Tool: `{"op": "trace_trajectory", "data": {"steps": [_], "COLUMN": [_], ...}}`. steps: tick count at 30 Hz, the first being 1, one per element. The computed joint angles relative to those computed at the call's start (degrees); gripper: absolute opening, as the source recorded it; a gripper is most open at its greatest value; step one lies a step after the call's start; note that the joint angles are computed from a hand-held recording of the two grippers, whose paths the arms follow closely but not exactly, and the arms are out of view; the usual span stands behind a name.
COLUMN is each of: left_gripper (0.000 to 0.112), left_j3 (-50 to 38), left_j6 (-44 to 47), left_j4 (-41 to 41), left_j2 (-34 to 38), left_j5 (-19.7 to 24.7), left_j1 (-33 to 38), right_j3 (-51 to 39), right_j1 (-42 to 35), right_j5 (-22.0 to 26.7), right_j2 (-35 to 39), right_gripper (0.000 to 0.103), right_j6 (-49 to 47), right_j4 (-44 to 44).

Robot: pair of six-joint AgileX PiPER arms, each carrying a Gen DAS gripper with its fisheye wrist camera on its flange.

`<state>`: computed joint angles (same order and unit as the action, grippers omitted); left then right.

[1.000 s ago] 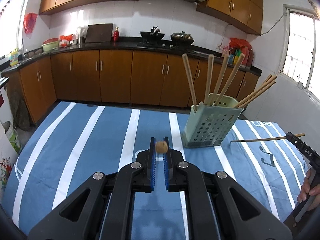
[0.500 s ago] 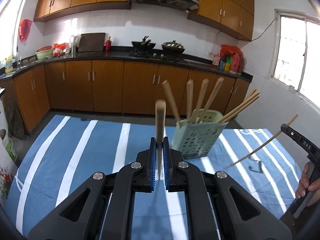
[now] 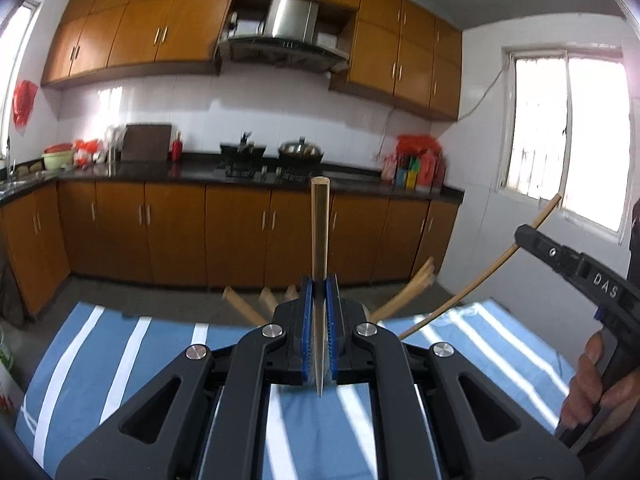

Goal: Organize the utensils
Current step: 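Lower the chopsticks into the green holder and open both tools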

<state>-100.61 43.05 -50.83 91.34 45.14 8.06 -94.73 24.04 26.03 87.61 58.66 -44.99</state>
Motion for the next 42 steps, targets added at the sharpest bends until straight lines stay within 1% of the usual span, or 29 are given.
{"op": "trace_trajectory", "data": {"steps": [5, 7, 10, 13, 16, 18, 22, 26, 35, 38, 40, 42], "left_gripper": [0.007, 0.007, 0.007, 0.007, 0.007, 0.007, 0.007, 0.007, 0.007, 0.007, 0.007, 0.01], "left_j3": [-5.31, -7.41, -9.63, -12.07, -13.05, -14.85, -14.04, -13.33, -16.73, -18.19, -19.13, -19.74], "left_j6": [-4.51, -7.29, -10.82, -14.34, -16.88, -18.37, -18.76, -19.13, -22.81, -23.99, -24.91, -24.98], "left_j4": [1.26, 4.03, 8.27, 13.42, 16.3, 17.19, 18.05, 19.0, 22.31, 22.94, 23.24, 22.76], "left_j2": [1.91, 3.41, 5.63, 8.84, 10.75, 12.85, 13.47, 13.66, 16.14, 16.83, 17.13, 17.06], "left_j5": [-6.12, -9.76, -12.14, -13.38, -13.19, -11.84, -11.93, -12.25, -9.48, -7.78, -7.22, -6.47], "left_j1": [-3.52, -5.61, -7.73, -9.37, -9.89, -9.82, -10.2, -10.79, -11.63, -11.54, -11.37, -11.08], "right_j3": [-8.04, -11.79, -17.73, -22.84, -27.27, -28.89, -32.09, -33.5, -33.45, -31.42, -30.25, -28.11], "right_j1": [-0.43, -1.14, -2.45, -3.3, -4.44, -4.95, -5.41, -5.95, -6.41, -6.31, -6.18, -6.13], "right_j5": [0.56, 1.43, 3.22, 5.13, 7.1, 8.01, 9.87, 10.44, 10.35, 9.29, 8.79, 7.68], "right_j2": [4.18, 6.86, 11.62, 16.24, 20.49, 22.39, 25.68, 27.5, 28.2, 27.05, 26.21, 24.74], "right_gripper": [0.008, 0.008, 0.008, 0.008, 0.008, 0.008, 0.008, 0.008, 0.008, 0.012, 0.022, 0.024], "right_j6": [0.56, -1.24, -6.87, -11.5, -16.19, -18.22, -20.74, -22.33, -23.83, -23.45, -22.85, -21.57], "right_j4": [-1.92, -1.03, 3.33, 6.62, 10.91, 12.92, 15.79, 17.86, 20.18, 19.89, 19.38, 18.18]}}
